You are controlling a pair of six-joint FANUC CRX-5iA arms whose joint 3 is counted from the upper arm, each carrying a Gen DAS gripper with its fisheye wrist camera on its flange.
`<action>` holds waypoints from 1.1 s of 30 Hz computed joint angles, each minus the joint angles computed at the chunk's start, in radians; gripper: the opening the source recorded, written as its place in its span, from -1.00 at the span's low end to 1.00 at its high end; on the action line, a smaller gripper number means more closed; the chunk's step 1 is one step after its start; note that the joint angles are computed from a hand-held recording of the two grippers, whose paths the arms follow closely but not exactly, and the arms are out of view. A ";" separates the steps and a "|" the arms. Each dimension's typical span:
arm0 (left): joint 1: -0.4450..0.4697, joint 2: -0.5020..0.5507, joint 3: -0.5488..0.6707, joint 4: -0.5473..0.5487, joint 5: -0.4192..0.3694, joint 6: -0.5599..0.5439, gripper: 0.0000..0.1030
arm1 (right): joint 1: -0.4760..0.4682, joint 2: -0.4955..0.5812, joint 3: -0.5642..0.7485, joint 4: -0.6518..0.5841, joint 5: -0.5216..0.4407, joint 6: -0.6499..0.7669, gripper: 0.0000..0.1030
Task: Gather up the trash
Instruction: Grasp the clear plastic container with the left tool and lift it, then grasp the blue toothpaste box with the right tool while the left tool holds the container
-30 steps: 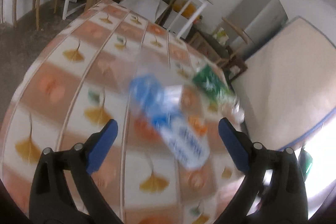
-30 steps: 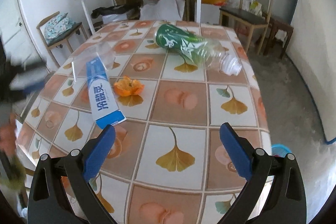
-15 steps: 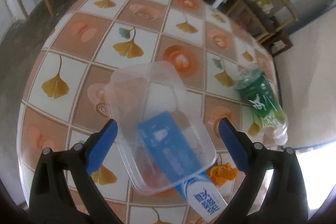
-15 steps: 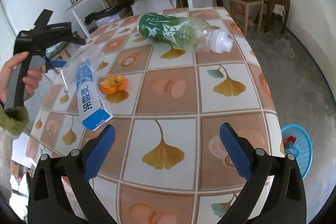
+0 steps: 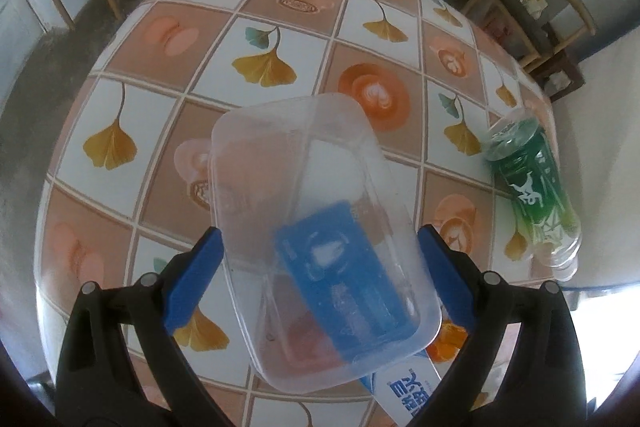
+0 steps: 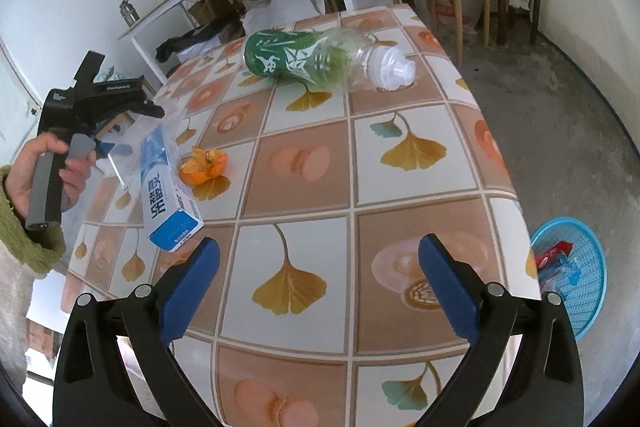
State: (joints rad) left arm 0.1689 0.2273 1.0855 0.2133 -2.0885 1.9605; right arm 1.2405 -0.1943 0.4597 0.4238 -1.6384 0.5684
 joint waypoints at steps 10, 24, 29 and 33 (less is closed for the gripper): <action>0.170 -0.211 -0.285 0.182 0.202 -0.009 0.69 | 0.037 -0.002 0.014 0.066 -0.036 -0.012 0.87; 0.581 -0.539 -0.645 0.476 0.115 -0.367 0.65 | 0.035 0.108 0.186 0.032 0.015 0.184 0.87; 0.681 -0.634 -0.767 0.505 0.078 -0.458 0.64 | -0.026 0.219 0.377 -0.143 0.024 0.348 0.87; 0.716 -0.686 -0.834 0.502 0.068 -0.512 0.64 | -0.078 0.428 0.687 -0.271 -0.113 0.531 0.76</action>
